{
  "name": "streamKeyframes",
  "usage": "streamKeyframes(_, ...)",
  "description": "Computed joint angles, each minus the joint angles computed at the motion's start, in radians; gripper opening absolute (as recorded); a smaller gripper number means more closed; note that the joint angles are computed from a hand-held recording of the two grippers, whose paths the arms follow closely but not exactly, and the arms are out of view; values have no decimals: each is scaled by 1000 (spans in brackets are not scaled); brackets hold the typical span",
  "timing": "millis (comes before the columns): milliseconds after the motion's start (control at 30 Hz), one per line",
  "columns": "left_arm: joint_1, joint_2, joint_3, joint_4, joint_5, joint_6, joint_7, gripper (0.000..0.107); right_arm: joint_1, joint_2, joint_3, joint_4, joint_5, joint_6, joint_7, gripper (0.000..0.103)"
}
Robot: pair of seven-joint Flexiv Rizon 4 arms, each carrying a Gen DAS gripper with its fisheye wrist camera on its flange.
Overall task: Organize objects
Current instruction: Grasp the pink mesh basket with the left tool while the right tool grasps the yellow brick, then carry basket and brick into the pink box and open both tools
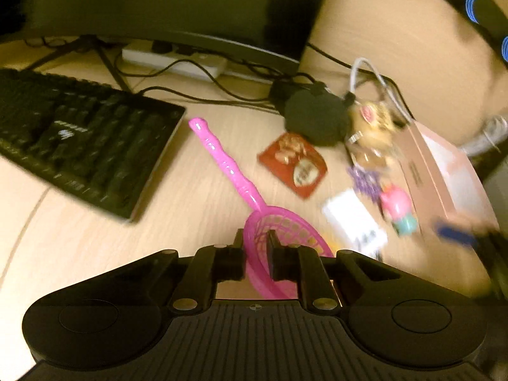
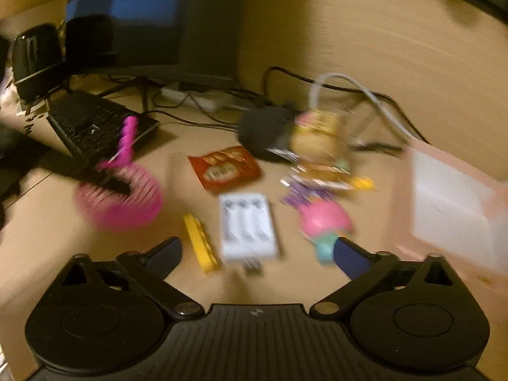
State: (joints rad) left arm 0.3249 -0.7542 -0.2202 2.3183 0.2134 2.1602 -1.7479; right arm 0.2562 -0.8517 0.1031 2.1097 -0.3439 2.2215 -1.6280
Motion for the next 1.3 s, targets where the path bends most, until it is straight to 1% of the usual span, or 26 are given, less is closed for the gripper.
streamKeyframes(33,12,6,8,28,19,21,4,15,-12,-5,19,-14,-32,-26,13,84)
streamKeyframes(67,32,9,7,48,40,34,4,15,-33,-10,44,-29,-81,-59,26,77)
streamKeyframes(100,54,14,5,72,63,48,3,15,-37,-9,50,-27,-102,-65,23,66)
streamKeyframes(133,80,16,0,93,92,63,3,15,-19,-5,42,-16,-98,-62,11,59)
streamKeyframes(167,110,16,-9,107,123,74,2,15,0,-2,34,-12,-92,-73,3,50)
streamKeyframes(200,148,11,-27,113,160,74,2,15,18,-5,30,-13,-84,-86,-1,46)
streamKeyframes(233,202,1,-60,113,208,59,3,15,33,-2,25,-4,-72,-91,-7,44)
streamKeyframes(300,289,-13,-121,112,274,23,13,15,107,-7,-17,-12,-6,-109,-25,32)
streamKeyframes(333,321,-18,-147,112,296,4,25,15,134,-9,-31,-17,22,-122,-29,27)
streamKeyframes(400,375,-24,-197,116,327,-29,57,15,133,-2,-21,-17,37,-150,-20,13)
streamKeyframes(433,401,-22,-226,120,336,-54,76,15,135,14,-22,-7,46,-170,-17,13)
streamKeyframes(467,412,-16,-246,125,332,-76,95,15,141,28,-27,9,59,-169,-21,13)
streamKeyframes(567,421,-1,-303,125,312,-145,156,15,150,89,-43,91,108,-128,-48,13)
streamKeyframes(633,401,0,-331,116,294,-170,197,15,123,138,-38,151,133,-105,-52,13)
streamKeyframes(700,363,3,-344,105,266,-182,230,15,100,186,-46,207,172,-81,-52,13)
streamKeyframes(800,328,-13,-394,87,228,-199,270,15,34,238,-44,272,199,-38,-47,13)
streamKeyframes(867,312,-19,-449,65,191,-221,285,15,10,248,-59,304,233,25,-64,13)
streamKeyframes(933,296,-36,-522,19,154,-250,304,15,-14,246,-74,330,265,89,-87,13)
streamKeyframes(967,276,-42,-544,-11,138,-254,318,15,-35,244,-75,338,269,111,-90,13)
streamKeyframes(1033,216,-58,-575,-98,102,-259,342,15,-80,237,-72,348,269,147,-84,13)
streamKeyframes(1100,152,-94,-605,-221,55,-303,367,15,-152,232,-53,356,224,173,-54,13)
streamKeyframes(1167,88,-173,-631,-360,20,-342,418,16,-205,215,-46,357,180,209,-40,12)
streamKeyframes(1200,51,-228,-637,-440,0,-365,451,18,-213,204,-48,350,173,219,-36,12)
streamKeyframes(1233,10,-265,-627,-508,-43,-401,463,18,-213,198,-53,344,178,219,-31,12)
streamKeyframes(1267,-38,-279,-597,-566,-98,-454,461,20,-222,193,-54,336,172,217,-19,12)
streamKeyframes(1300,-98,-275,-541,-613,-151,-491,449,21,-228,189,-50,336,163,223,-12,12)
